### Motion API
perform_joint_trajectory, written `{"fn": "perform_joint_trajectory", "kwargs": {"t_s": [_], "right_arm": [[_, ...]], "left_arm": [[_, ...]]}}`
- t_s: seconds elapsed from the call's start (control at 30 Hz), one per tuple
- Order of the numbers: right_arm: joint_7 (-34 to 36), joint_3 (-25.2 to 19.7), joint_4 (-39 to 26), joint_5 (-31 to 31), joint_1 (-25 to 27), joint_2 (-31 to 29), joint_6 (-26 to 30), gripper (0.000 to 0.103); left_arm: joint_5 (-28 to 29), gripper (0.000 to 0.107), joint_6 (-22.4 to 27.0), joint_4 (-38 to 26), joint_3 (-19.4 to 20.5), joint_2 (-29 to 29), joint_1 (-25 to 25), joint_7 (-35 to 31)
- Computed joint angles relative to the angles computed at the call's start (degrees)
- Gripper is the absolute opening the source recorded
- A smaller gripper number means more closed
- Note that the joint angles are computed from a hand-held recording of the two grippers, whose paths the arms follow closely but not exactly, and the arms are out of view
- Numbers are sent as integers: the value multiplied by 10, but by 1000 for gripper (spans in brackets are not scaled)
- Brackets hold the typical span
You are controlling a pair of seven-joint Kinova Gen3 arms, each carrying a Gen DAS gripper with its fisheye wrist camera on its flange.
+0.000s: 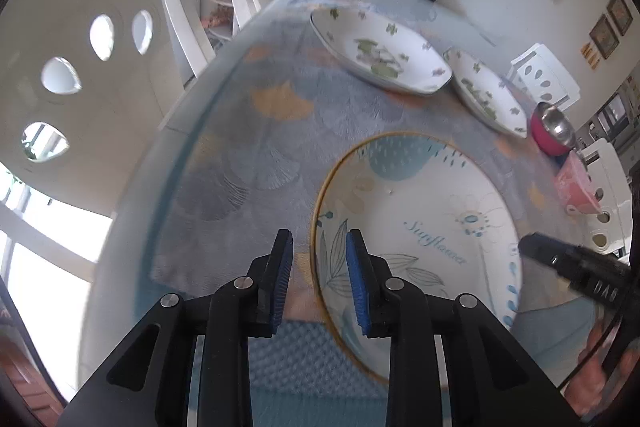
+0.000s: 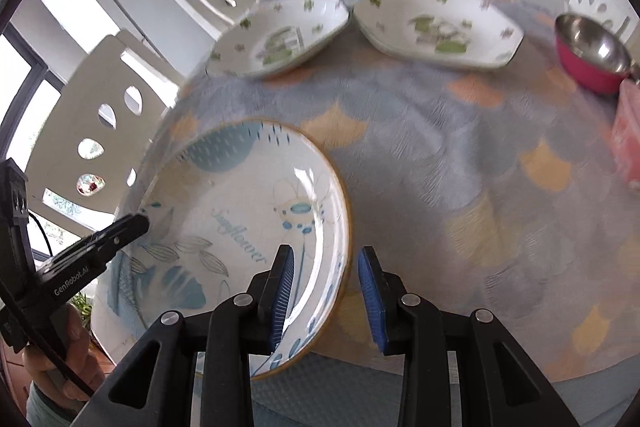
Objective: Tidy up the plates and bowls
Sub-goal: 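Slide the Sunflower plate toward the table edge and open both grippers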
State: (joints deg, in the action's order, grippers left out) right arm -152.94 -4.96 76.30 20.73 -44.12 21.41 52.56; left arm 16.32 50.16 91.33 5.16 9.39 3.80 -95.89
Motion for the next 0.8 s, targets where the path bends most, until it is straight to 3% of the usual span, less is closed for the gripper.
{"fn": "perform_joint_trajectory", "kwargs": {"t_s": [0.23,0.33,0.53,0.73,0.8], "right_arm": [[-46,-2,16,86,-29,-69,6,49],[-44,-18,9,114,-31,-84,12,51],[-42,-45,13,156,-43,-117,35,53],[-117,-92,66,223,-45,-187,42,54],[-130,-109,77,236,-36,-205,38,54]], "left_arm": [[19,25,4,-1,-10,-69,-9,-4],[24,25,1,2,-15,-96,-6,10],[-48,29,-1,-6,2,-152,18,112],[-106,30,5,-36,30,-197,40,173],[-116,35,7,-50,35,-209,44,187]]}}
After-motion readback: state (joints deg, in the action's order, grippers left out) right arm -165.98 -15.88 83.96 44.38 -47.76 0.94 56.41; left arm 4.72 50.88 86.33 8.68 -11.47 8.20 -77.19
